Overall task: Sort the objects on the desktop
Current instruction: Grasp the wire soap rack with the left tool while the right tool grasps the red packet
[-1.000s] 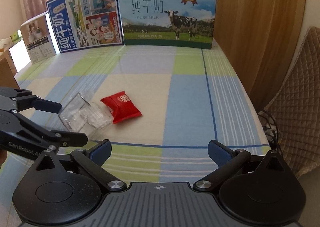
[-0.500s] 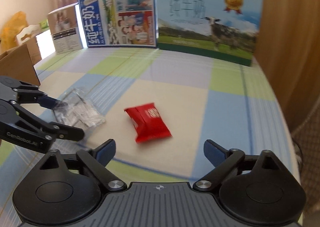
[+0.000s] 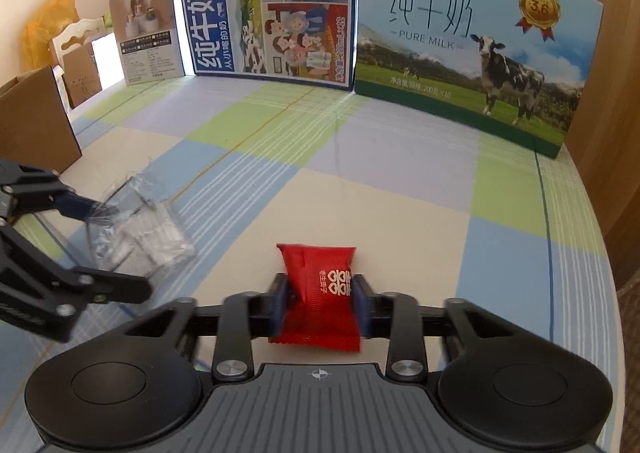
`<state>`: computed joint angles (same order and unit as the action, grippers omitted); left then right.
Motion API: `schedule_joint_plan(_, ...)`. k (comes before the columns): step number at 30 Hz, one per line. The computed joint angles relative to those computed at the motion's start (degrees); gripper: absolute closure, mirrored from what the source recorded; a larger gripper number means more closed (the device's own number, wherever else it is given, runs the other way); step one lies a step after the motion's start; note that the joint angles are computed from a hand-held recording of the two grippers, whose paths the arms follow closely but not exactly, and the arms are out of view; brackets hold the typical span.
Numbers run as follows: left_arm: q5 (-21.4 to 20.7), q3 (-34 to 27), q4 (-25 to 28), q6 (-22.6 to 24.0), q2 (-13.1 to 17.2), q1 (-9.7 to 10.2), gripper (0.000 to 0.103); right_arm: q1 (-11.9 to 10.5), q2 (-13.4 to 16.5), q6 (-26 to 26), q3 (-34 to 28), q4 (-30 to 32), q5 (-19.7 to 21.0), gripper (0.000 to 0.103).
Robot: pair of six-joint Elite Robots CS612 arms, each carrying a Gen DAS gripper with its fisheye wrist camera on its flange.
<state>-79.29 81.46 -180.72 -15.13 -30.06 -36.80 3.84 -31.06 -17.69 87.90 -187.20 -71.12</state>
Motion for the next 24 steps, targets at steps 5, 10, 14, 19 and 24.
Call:
schedule_joint_plan(5,-0.1,3.2,0.5,-0.7,-2.1,-0.73,0.036,0.7,-3.4,4.1,4.6,1.9,-1.2,0.077)
schedule_joint_plan(10,-1.1,10.5,-0.2,-2.3,-5.9,-2.19,0.037,1.7,-7.8,8.5,10.5,4.0,-1.8,0.077)
schedule_joint_plan(14,-1.4,17.0,-2.1,-2.8,-9.1,-3.71,0.037,2.8,-10.9,8.0,14.4,6.3,-2.6,0.077)
schedule_joint_plan(19,-1.8,23.7,-7.2,-5.5,-11.7,-5.19,0.037,3.7,-13.6,9.1,19.0,6.2,-3.9,0.077)
schedule_joint_plan(24,1.0,26.8,-11.7,-6.0,-11.7,-6.39,0.03,4.5,-13.7,6.8,21.5,4.4,-4.3,0.076)
